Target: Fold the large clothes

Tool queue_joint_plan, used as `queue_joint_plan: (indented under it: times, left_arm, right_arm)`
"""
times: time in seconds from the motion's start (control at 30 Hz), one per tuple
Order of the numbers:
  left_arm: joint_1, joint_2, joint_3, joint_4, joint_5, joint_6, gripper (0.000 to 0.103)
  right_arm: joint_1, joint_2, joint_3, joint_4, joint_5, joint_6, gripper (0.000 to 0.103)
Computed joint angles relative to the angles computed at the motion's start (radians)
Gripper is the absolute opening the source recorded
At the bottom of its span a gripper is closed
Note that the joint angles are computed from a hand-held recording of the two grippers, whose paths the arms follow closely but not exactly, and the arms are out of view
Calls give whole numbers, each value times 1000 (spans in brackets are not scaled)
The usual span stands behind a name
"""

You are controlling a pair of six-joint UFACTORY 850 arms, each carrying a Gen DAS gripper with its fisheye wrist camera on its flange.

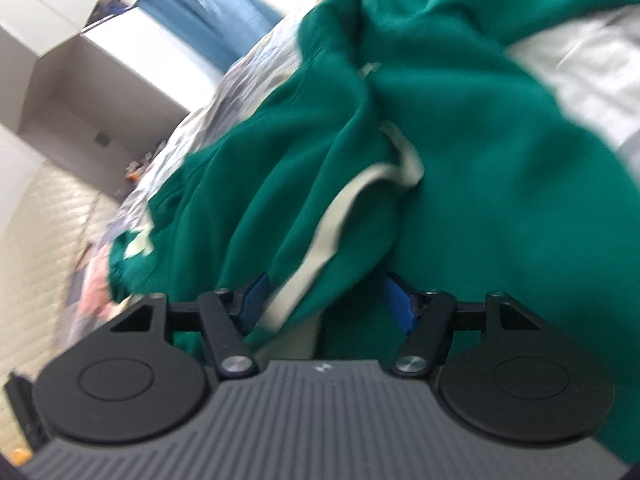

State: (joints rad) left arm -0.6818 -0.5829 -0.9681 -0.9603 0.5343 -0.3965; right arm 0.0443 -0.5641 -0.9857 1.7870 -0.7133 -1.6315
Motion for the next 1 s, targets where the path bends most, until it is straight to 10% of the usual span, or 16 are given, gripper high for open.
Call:
queue_joint_plan:
  times: [0.1, 0.17, 0.33, 0.6, 0.73, 0.9, 1.0]
  left_arm:
    - [-2, 2, -3, -20, -5, 24, 13]
    - [-7, 23, 21, 5, 20, -25, 10]
    - [-43, 95, 110, 67, 116, -165, 9]
    - [-49, 42, 17, -236, 4, 214, 9]
    - [-58, 52, 23, -252, 18, 247, 10]
    - [-83, 85, 34, -280, 47, 280, 43]
    - [-113, 93, 22, -375, 103, 404, 47]
  right_arm:
    - [21, 13, 19, -1, 15, -22, 28]
    - [31, 40, 40, 37, 53, -71, 13]
    - [4, 102, 105, 110, 30, -144, 10]
    - [24, 83, 99, 89, 157, -138, 10]
    - [4, 121, 118, 58, 121, -106, 16]
    - [-45, 209, 168, 37, 89, -93, 72]
    - [-86, 257, 181, 71, 55, -137, 79]
